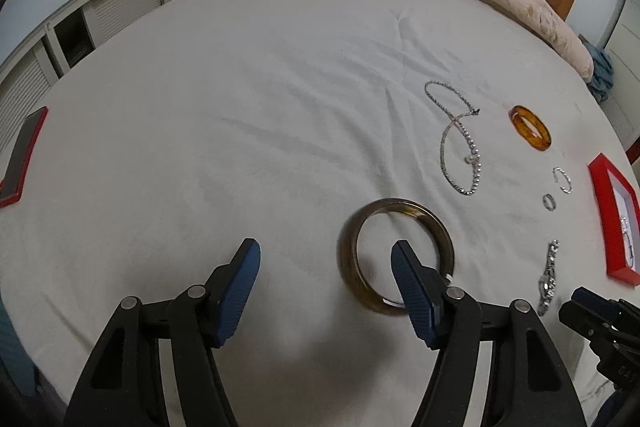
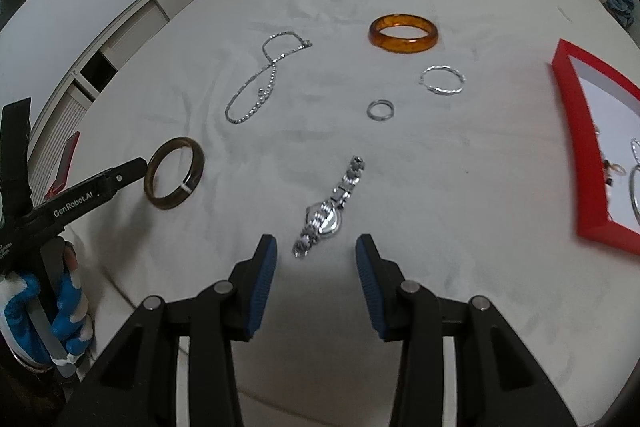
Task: Organize jewelry
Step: 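Grasp the dark brown bangle with the left tool while the right tool grasps the silver watch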
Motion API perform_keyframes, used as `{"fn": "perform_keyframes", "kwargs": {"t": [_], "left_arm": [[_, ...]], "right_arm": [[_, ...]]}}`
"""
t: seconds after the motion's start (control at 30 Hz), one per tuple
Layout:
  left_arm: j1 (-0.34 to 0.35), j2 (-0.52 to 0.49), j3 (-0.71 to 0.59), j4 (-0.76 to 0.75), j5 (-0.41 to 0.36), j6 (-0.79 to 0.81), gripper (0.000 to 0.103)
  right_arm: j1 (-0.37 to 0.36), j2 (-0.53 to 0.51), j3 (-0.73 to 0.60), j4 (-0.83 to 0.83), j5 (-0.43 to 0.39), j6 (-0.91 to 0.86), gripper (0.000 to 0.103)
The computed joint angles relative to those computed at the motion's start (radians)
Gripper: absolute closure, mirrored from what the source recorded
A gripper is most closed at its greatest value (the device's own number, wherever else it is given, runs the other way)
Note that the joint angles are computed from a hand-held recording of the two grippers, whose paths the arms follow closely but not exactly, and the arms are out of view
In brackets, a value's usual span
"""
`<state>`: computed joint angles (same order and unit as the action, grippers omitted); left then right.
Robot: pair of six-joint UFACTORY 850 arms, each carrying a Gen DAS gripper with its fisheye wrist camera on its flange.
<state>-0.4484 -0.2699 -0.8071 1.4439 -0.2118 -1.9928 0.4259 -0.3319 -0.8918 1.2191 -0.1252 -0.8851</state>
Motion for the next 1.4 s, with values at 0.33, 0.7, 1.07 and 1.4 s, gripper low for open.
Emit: {"fn": "perform_keyframes", "kwargs": {"t": [0.33,0.7,1.07,1.4], "left_arm": [[-0.002,-0.048,-0.018,-0.097,0.005,0.134,0.051],[-0.006,-0.058,-0.018,-0.008,0.007,0.086,0.069],[-0.041,-0.074,-0.05,-0.05,-0.029,0.154,0.094],[-0.061,-0.039,-0.037,-0.052,-0.043,0.135,0.094]], "right_arm": [[0.002,-0.078,-0.059,-0.031,-0.019,0.04,0.063],[0.015,-0.11,-0.08,0.02,0.006,-0.04,0.064],[0.003,-0.103,-0.083,-0.041,-0.013,-0.02,0.081],[0.002,-0.037,-0.036,0.046,-0.017,-0.11,0.081]]}}
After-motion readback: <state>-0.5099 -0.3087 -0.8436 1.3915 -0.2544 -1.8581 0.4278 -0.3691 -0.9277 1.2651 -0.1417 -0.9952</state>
